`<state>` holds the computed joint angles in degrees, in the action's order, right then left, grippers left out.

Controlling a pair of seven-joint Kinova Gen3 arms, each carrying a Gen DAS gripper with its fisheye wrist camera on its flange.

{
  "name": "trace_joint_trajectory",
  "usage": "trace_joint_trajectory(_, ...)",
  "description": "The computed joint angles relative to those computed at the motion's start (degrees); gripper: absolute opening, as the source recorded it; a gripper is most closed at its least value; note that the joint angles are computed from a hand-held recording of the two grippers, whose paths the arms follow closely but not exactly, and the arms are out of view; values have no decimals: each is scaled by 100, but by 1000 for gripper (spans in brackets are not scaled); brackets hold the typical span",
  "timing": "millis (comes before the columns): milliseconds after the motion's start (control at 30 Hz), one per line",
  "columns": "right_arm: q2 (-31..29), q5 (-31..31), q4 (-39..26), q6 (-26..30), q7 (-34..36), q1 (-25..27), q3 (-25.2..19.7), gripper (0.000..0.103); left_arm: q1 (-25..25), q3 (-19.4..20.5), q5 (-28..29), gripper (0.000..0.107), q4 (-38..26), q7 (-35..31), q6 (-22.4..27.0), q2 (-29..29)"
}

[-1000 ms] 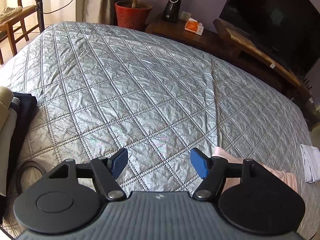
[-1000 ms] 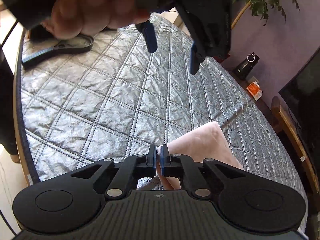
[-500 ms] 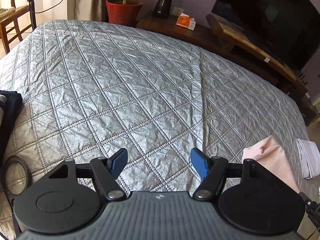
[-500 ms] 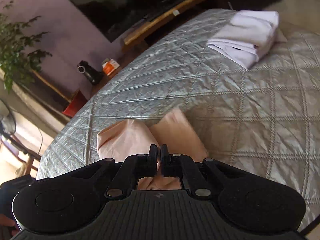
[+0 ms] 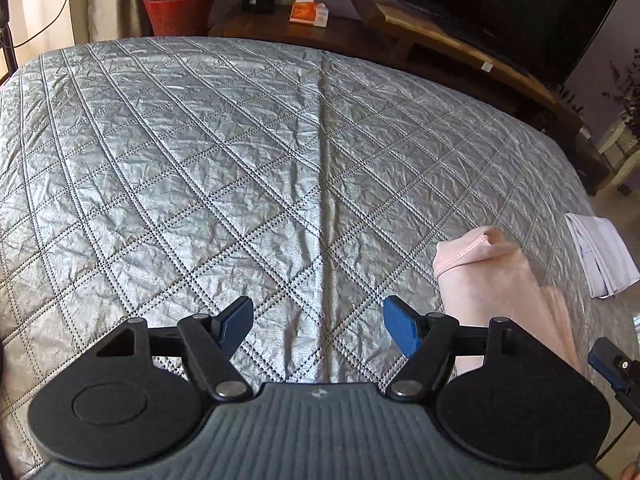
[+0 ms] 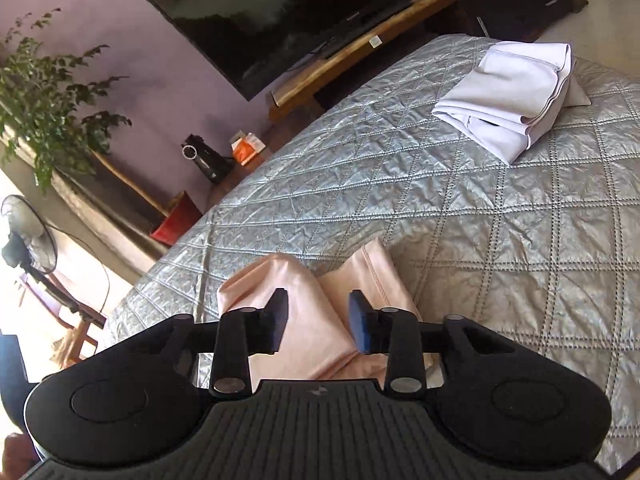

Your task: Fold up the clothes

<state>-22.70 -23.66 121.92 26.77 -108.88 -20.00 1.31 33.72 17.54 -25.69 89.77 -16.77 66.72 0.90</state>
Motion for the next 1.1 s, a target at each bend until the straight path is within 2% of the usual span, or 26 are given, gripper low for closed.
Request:
trace_joint_trajectory(33, 158, -39, -106, 117, 221, -233, 265, 68, 6, 5, 8, 68, 2, -2, 13, 3)
trace_joint_trajectory(67, 325, -89, -225, 255, 454, -457, 531, 70, 3, 0, 23, 68, 12, -1, 20, -6)
trace_joint_trajectory(167, 683, -430, -424, 629, 1153, -892, 1070, 70, -29, -17, 78, 68, 53, 4, 14, -63)
trace_joint_trajectory(233, 833, -728, -480, 822, 1555, -800, 1031, 67, -83, -29, 123, 68, 96, -20, -20, -122)
trace_joint_trajectory(267, 882, -748, -503, 885, 1632, -643, 852, 63, -107, -23, 133, 68, 110, -20, -18, -144)
trace_joint_trajectory(300, 876, -675, -500, 864, 1615, -438, 587, 38, -132, -16, 142, 68, 123, -19, -13, -166)
trace_joint_trajectory(333, 858, -518, -502, 827, 1505, -293, 347, 7, -165, -20, 174, 68, 153, -28, -29, -202)
trace_joint_trajectory(467, 582, -137, -620, 540, 1321, -85, -293, 7, -330, -17, 305, 68, 268, -68, -79, -361)
trace_joint_trajectory(600, 411, 603, -1106, 492, 1570, -459, -855, 7, -591, -42, 415, 68, 370, -51, -115, -610)
trace_joint_trajectory(700, 691, 825, -1555, 1071, 2132, -1246, -1113, 8, -872, -36, 469, 69, 456, 48, -136, -863)
trace_joint_trajectory(767, 1133, 1199, -1911, 1537, 2359, -1690, -1448, 15, -1072, -21, 541, 69, 520, 109, -177, -1007)
trace_joint_trajectory(833, 1536, 1572, -2261, 2003, 2761, -1780, -1915, 30, -1239, 32, 595, 69, 534, 113, -184, -1076)
trace_joint_trajectory(867, 1683, 1618, -2473, 2180, 2867, -1779, -2056, 30, -1303, 63, 611, 69, 538, 99, -178, -1098)
trace_joint_trajectory(900, 1787, 1572, -2628, 2311, 2880, -1759, -2090, 25, -1350, 72, 652, 69, 548, 31, -192, -1122)
trace_joint_trajectory(967, 1818, 1297, -2754, 2449, 2991, -1805, -1921, 27, -1430, 76, 741, 69, 571, -123, -225, -1168)
trace_joint_trajectory(1000, 1750, 1255, -2758, 2489, 3023, -1700, -1927, 31, -1474, 86, 773, 69, 576, -179, -190, -1172)
trace_joint_trajectory(1100, 1601, 974, -2684, 2574, 3078, -1428, -1584, 42, -1576, 99, 849, 70, 587, -322, -61, -1169)
